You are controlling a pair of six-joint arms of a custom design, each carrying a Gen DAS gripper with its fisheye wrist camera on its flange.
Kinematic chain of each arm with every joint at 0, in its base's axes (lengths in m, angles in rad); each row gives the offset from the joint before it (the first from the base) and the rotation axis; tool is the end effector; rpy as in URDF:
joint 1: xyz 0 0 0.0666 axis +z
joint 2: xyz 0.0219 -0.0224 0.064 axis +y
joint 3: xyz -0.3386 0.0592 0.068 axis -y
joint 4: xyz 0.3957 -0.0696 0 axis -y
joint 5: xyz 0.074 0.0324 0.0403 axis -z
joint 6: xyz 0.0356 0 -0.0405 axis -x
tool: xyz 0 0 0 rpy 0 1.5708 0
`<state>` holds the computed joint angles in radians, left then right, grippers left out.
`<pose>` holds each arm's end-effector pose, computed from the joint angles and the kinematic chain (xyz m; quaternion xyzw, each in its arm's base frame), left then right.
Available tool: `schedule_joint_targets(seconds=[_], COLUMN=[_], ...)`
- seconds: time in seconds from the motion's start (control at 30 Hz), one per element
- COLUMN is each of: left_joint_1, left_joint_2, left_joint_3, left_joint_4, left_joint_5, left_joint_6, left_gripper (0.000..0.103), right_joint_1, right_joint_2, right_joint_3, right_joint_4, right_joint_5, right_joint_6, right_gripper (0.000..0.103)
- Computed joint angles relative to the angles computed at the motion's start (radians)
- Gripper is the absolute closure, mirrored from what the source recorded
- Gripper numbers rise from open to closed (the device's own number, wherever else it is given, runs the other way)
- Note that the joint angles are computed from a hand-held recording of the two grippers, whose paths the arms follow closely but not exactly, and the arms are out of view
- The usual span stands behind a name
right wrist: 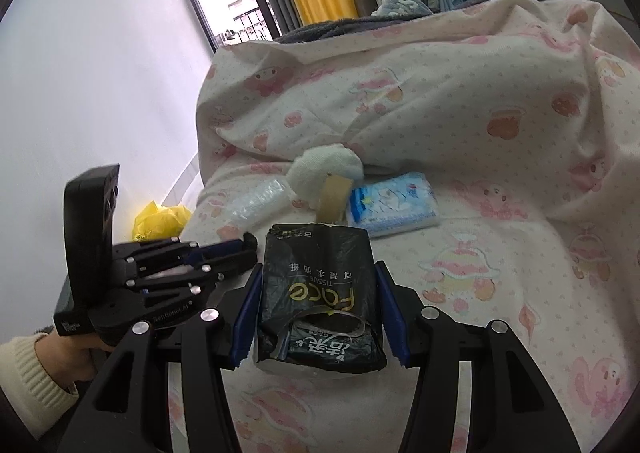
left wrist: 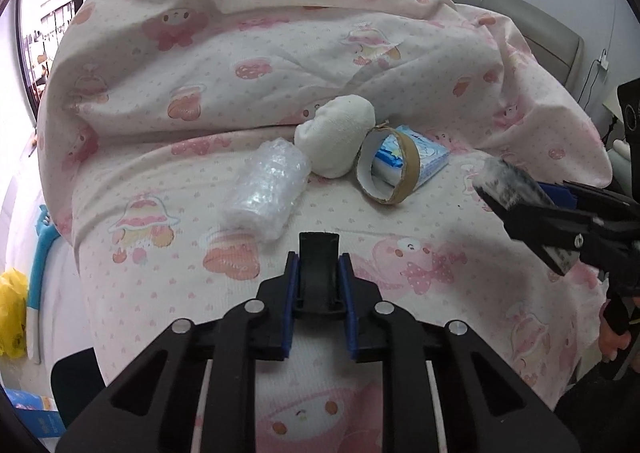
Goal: Collect trash
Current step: 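Grasp the black curved clip with the left gripper while the right gripper holds the packet, then carry the clip to the green bin and open the left gripper while right carries the packet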
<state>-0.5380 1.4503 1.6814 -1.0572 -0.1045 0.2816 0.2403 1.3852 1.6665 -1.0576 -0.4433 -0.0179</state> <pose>0.4378 -0.2574 0.4850 0.1001 0.9250 -0.1001 0.3526 0.4646 0.1292 0.5113 -0.1844 0.8846 0.2496 0.3482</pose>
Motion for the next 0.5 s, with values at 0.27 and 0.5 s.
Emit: schedule_joint_targets(seconds=[0.27,0.5], left_joint_1=[0.025,0.067], left_joint_2=[-0.088,-0.166], left_joint_3=[-0.076,-0.127], left_joint_4=[0.013,0.001], left_joint_5=[0.025,0.012], left_joint_6=[-0.003,0.010], left_gripper=[0.081,0.081], right_joint_1=[0.065,0.139], right_joint_2=[0.034,0.061], right_joint_3=[0.061,0.129], right_joint_4=[-0.015,-0.015], right_joint_5=[0.036,0.063], right_joint_6=[-0.006,-0.038], right_gripper=[0.049,0.049])
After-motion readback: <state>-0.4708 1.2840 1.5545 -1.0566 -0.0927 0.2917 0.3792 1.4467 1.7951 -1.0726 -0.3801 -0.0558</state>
